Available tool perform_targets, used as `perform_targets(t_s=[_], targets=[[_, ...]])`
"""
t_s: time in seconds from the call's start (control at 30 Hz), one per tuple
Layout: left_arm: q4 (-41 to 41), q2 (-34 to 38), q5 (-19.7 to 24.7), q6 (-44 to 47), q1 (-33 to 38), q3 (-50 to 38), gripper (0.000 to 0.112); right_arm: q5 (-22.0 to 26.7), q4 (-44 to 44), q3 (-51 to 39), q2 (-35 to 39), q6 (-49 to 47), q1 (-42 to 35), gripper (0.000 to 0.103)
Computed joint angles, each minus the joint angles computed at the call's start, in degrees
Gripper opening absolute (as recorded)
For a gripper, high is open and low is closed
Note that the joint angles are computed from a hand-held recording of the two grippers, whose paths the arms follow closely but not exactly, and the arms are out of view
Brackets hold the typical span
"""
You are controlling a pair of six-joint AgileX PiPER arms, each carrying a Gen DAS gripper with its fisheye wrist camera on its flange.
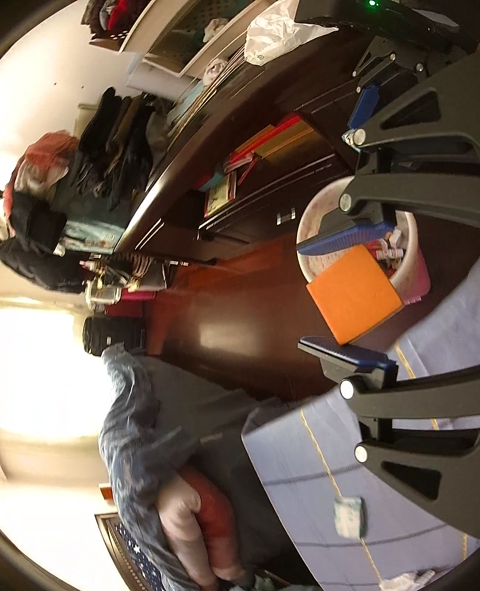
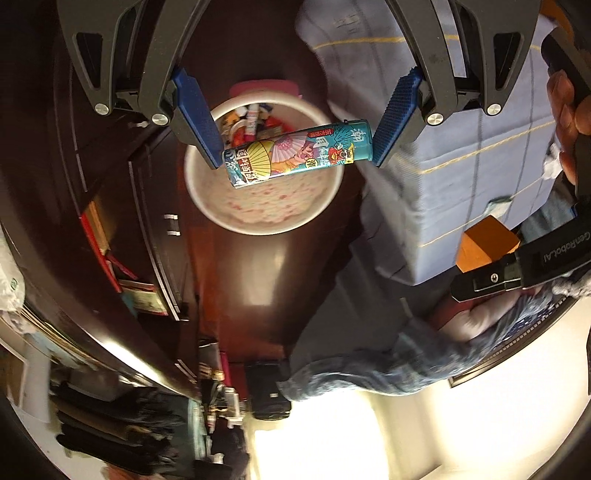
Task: Collect trash
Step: 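Carry the orange cube and candy stick over the wastebasket, then open both tools to drop the cube and candy stick into the wastebasket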
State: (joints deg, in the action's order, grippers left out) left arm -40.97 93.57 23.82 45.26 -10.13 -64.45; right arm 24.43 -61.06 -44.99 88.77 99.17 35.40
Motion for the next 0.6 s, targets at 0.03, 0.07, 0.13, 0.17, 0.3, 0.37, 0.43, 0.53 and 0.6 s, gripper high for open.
perform_targets(t_s=[0.03,0.07,0.13,0.17,0.3,0.37,0.43,0.53,0.6], targets=[[0.0,0.8,-0.2,-0.3,-0.8,-0.6,0.046,-0.3,-0.8,0.3,0.1,0.7,-0.6,0.081],[0.7,2.1,-0.4,-1.2,-2.0,-1.6,0.046,-1.1,-1.8,0.7,0.5,1.6,-1.9,0.081],[1.7,3.8,-0.8,-2.3,-3.8,-3.0,0.046,-1.6,-3.3,1.1,1.1,2.8,-3.4,0.081],[2.6,4.6,-1.1,-3.4,-4.6,-3.7,0.046,-1.7,-4.7,1.4,1.6,3.9,-4.1,0.081],[4.7,8.7,-1.7,-5.9,-7.7,-6.6,0.046,-1.8,-8.5,1.6,4.2,6.7,-6.4,0.081],[5.3,11.2,-0.6,-7.3,-8.5,-8.8,0.047,-2.2,-10.8,1.4,5.9,8.7,-7.5,0.081],[7.4,13.5,-0.6,-9.8,-9.6,-10.8,0.048,-2.9,-13.3,1.1,8.1,10.9,-8.8,0.081],[9.2,16.5,-1.2,-12.0,-11.0,-13.3,0.051,-3.4,-16.7,0.0,10.7,13.7,-10.0,0.081],[11.2,18.4,-2.2,-13.7,-12.0,-14.7,0.062,-3.5,-19.3,-0.7,12.4,15.5,-10.3,0.082]])
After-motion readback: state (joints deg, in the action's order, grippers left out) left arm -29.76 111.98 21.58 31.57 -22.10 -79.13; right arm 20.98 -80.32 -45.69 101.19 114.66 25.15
